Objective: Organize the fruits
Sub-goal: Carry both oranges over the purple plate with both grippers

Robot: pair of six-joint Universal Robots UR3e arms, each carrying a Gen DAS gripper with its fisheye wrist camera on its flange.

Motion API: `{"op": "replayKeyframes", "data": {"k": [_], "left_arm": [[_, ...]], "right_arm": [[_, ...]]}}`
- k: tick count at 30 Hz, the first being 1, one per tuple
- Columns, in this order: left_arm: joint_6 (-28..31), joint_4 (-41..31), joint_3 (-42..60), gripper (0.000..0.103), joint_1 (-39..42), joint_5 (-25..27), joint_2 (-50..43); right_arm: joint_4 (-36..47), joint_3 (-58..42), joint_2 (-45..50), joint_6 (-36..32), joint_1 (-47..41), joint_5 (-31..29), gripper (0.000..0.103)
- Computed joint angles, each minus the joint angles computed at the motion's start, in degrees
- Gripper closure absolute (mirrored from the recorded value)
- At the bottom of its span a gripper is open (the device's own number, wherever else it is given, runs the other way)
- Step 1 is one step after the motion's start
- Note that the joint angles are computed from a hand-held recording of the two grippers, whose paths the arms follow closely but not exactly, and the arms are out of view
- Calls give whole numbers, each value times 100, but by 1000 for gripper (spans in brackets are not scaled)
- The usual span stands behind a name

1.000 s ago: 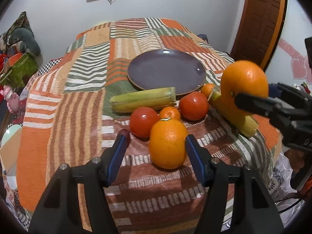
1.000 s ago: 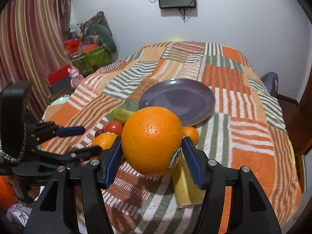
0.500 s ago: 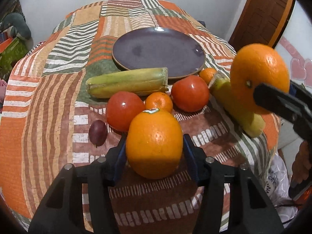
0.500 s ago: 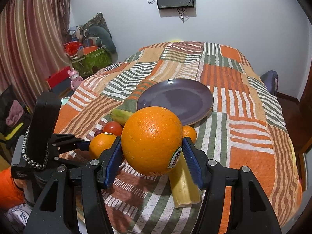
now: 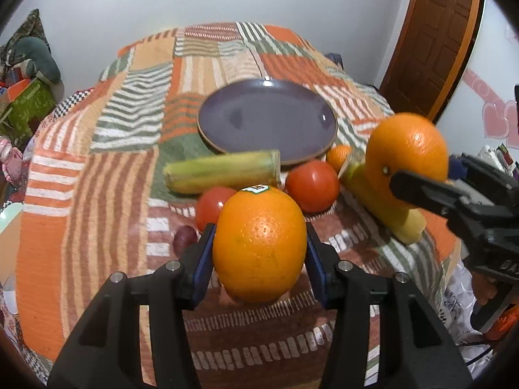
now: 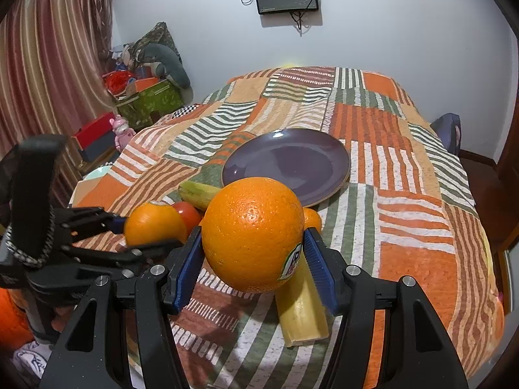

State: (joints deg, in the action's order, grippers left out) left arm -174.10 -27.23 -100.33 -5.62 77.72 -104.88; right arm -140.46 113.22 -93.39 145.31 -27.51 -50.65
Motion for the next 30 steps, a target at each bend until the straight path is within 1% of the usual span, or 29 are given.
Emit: {"op": "replayKeyframes", "data": {"k": [7, 12, 16, 19, 30], "left_arm": [[-74, 87, 184, 52, 42, -31, 122], [-86, 118, 648, 52, 16, 74, -138], [-154, 57, 1058, 52, 28, 83, -417], [-190, -143, 1526, 52, 58, -4, -746], [-87, -1014, 3406, 52, 15, -10, -1944]], "right_arm": [[-143, -310, 229, 61, 50, -40, 46], [-353, -582, 480, 192, 69, -22, 46], [-611, -769, 742, 301, 103, -123, 46], [-705, -989, 1008, 364, 133, -226, 46], [-729, -1853, 1815, 488, 292, -575, 46]]}}
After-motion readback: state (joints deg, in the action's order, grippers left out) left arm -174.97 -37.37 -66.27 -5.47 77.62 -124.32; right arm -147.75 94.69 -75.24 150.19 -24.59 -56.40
